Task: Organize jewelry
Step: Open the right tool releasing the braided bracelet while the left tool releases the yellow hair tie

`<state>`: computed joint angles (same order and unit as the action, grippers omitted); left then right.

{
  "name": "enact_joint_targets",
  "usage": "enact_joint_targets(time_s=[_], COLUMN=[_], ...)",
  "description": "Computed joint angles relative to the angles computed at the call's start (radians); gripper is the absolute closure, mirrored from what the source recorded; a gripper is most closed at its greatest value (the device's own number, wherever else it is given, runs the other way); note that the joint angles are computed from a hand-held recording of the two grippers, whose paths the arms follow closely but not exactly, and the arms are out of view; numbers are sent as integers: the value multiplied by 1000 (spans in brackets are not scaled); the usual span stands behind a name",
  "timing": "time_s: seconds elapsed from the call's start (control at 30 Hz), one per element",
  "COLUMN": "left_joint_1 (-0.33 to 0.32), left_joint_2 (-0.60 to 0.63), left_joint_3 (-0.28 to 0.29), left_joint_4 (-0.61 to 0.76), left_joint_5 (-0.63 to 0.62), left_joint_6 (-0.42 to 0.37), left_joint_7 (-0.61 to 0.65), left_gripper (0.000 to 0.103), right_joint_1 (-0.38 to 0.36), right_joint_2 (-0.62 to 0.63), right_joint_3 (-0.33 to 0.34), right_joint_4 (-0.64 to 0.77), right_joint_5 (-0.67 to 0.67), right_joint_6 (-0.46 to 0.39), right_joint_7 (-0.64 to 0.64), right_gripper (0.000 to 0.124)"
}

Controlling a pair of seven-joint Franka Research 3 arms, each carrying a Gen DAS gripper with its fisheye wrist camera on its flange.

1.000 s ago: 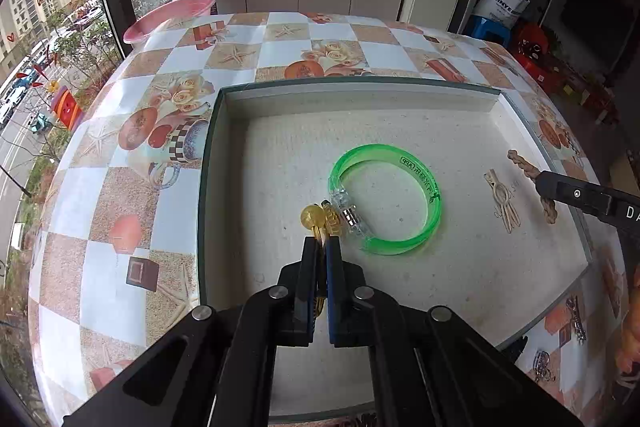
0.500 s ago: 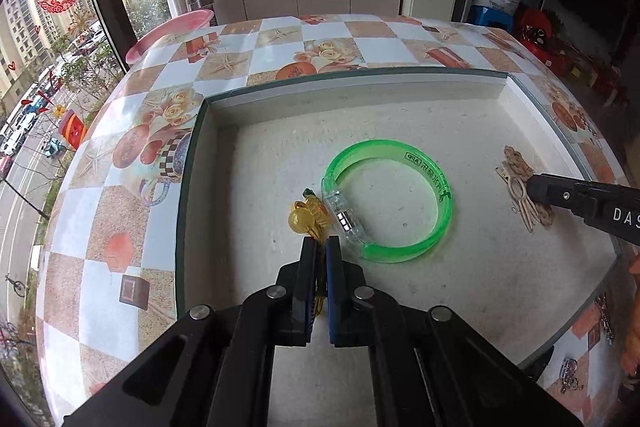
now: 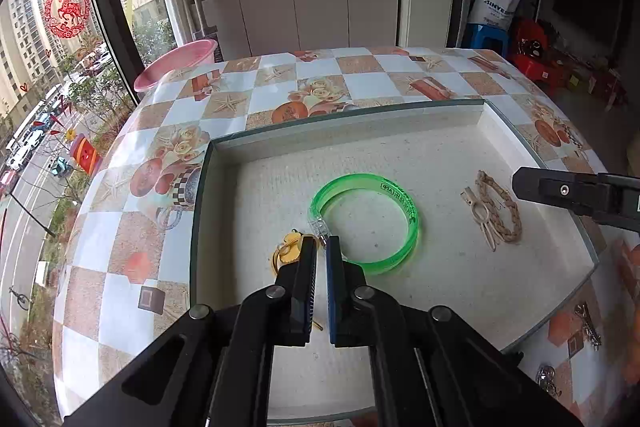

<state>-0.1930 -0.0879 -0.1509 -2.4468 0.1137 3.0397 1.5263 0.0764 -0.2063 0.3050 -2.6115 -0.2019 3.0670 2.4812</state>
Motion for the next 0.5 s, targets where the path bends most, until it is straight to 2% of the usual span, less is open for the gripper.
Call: enact_joint_targets(time_s=[0.23,0.4,0.5], left_joint_1=[8,-31,-30], left_joint_2=[-21,-39,-54], left_joint_3=[-4,29,32], left_joint_4=[-5,-11,-21], left_joint_5=[33,-60,-67], left_joint_6=[-4,-11,-1], left_joint_7=[-40,27,32], left_gripper=[86,86,86], right_joint_1=[50,38,52], right_joint_2=[-61,-85,-104], right_joint_3=[-29,-15,-30], right_joint_4=[-61,-85,-104], right_joint_5=[125,180,224], right_joint_6=[48,34,43], right_joint_7=[-68,-96,-115], right_gripper=[60,60,60])
